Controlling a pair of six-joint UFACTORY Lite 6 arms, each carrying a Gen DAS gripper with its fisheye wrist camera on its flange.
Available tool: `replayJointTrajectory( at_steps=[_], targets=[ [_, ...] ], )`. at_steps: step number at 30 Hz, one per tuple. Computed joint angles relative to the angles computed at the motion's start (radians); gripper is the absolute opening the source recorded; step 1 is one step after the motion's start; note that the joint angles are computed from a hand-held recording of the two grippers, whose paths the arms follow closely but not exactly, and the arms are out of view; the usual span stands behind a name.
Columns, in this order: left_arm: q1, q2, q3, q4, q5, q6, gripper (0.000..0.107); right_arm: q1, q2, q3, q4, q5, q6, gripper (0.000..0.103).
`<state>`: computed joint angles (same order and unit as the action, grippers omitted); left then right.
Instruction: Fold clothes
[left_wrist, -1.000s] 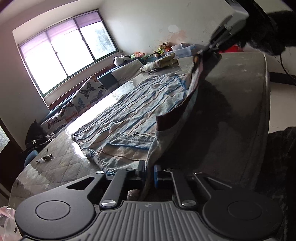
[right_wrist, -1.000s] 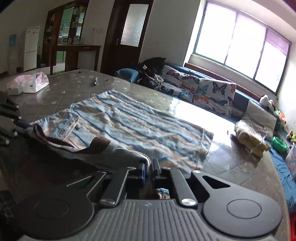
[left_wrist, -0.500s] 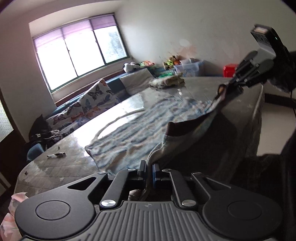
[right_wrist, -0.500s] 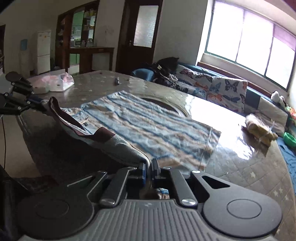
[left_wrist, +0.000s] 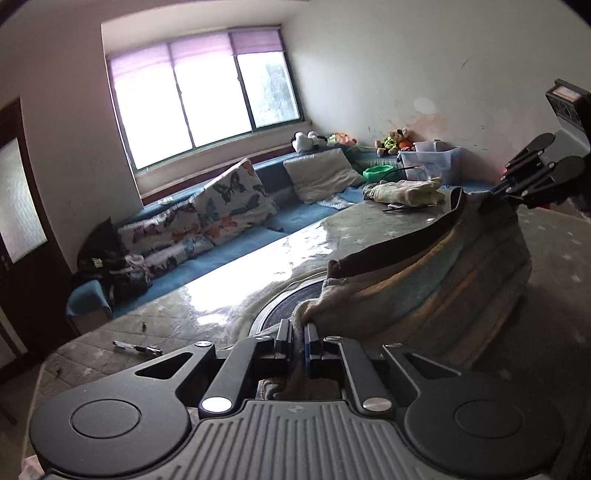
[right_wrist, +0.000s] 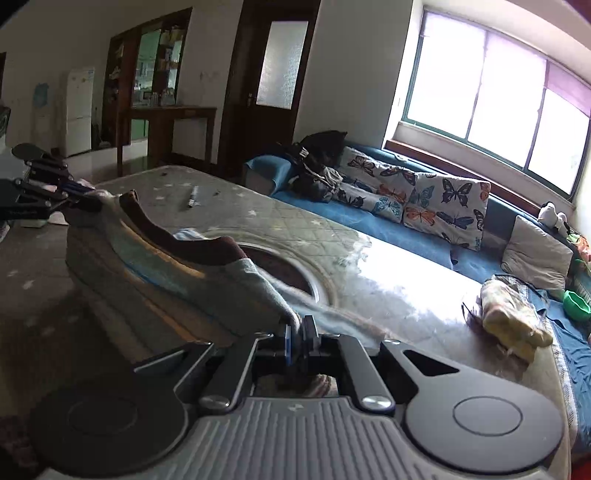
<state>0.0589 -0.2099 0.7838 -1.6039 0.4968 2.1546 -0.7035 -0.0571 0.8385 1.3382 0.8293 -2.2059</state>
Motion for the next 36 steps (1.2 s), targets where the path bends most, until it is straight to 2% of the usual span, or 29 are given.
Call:
replayJointTrajectory(
  at_steps=[6, 11, 13, 15, 16, 18, 20, 25, 32, 34, 36],
  targets=[
    [-0.070, 0.408, 0.404, 0.209, -0.075, -0.238, 0.007, 0.185, 0.327, 0.339, -0.057, -0.172, 0.193, 0.005],
    [-0.103, 0.739, 0.738, 0.472, -0.101, -0.562, 0.011, 0.258, 0.615, 0.617, -0.136, -0.249, 0.357, 0.006],
    [-0.112, 0.835, 0.828, 0.520, -0.116, -0.627, 0.012, 0.269, 0.707, 0.702, -0.160, -0.263, 0.418, 0.008],
    [-0.119, 0.925, 0.919, 0.581, -0.125, -0.710, 0.015, 0.275, 0.793, 0.768, -0.136, -0.284, 0.445, 0.013],
    [-0.120, 0.944, 0.926, 0.570, -0.138, -0.709, 0.015, 0.277, 0.818, 0.779, -0.106, -0.296, 0.442, 0.013],
    [-0.124, 0.980, 0.952, 0.582, -0.155, -0.744, 0.015, 0.272, 0.867, 0.806, -0.035, -0.307, 0.427, 0.021],
    [-0.128, 1.002, 0.970, 0.600, -0.167, -0.784, 0.015, 0.264, 0.912, 0.834, 0.024, -0.307, 0.421, 0.021],
    [-0.138, 0.990, 0.972, 0.639, -0.212, -0.849, 0.031, 0.264, 0.925, 0.856, 0.024, -0.329, 0.452, 0.033],
    [-0.146, 0.904, 0.911, 0.577, -0.304, -0.852, 0.030, 0.270, 0.795, 0.733, 0.134, -0.307, 0.358, 0.033],
    [-0.149, 0.890, 0.919, 0.658, -0.265, -0.975, 0.028, 0.284, 0.787, 0.728, 0.108, -0.276, 0.390, 0.033],
    [-0.166, 0.870, 0.905, 0.663, -0.222, -0.999, 0.028, 0.312, 0.803, 0.745, 0.067, -0.256, 0.442, 0.033]
  ],
)
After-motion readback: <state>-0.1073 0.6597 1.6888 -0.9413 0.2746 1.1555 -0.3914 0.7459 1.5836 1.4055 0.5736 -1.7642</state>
